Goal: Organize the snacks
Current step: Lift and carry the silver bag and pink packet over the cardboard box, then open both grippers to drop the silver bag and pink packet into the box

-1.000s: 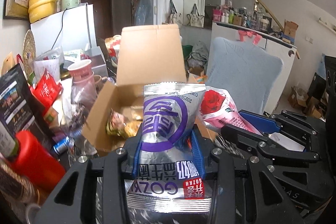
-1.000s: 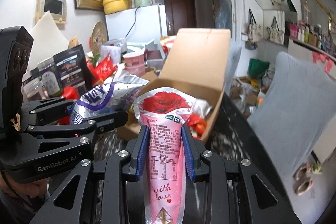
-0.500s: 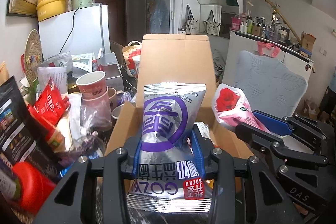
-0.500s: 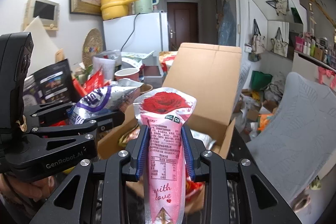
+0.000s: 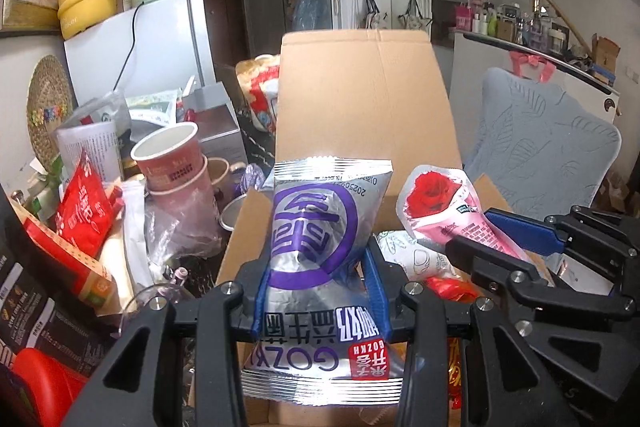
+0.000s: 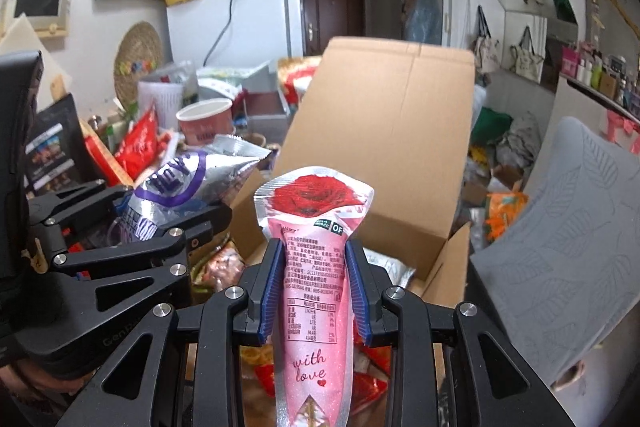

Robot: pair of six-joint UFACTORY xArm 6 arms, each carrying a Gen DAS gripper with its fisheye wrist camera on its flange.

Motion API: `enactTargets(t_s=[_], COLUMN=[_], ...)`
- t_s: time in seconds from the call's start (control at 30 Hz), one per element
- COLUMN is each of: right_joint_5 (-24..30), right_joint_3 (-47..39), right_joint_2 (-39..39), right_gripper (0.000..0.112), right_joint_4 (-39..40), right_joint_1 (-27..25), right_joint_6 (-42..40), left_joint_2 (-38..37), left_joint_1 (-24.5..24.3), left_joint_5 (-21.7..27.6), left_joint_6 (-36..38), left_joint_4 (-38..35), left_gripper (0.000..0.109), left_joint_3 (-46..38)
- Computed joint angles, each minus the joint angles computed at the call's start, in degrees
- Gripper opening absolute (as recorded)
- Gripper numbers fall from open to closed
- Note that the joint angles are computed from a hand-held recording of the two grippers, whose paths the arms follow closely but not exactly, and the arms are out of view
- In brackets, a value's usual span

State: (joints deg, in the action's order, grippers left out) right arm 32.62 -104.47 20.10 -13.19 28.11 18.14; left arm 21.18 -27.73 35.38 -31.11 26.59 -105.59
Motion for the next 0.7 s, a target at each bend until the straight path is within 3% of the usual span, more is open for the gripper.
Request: enactTargets(t_s=[0.27,0.47,0.7], right_joint_5=[6.7,11.5,16.3], right_joint_3=[-6.3,-10.6,-14.6], right_joint_2=[4.3,7.5,10.5], right_gripper=[0.031,0.032,0.032], right_joint_4=[1.2,-3.0,-0.8], right_joint_1=[0.2,0.7,0.7], right_joint_6=[-1.1,0.4,-1.3], left_joint_2=[2.6,6.1,8.7], left_joint_1=[0.3,0.5,0.3], left_joint_5=[2.8,6.6,10.4], left_joint_6=[2.3,4.0,4.7], left_joint_4=[-3.1,-4.3,-4.2], left_gripper=[0.04,0.04,0.04], left_joint_3=[-2.9,-6.8,-10.0])
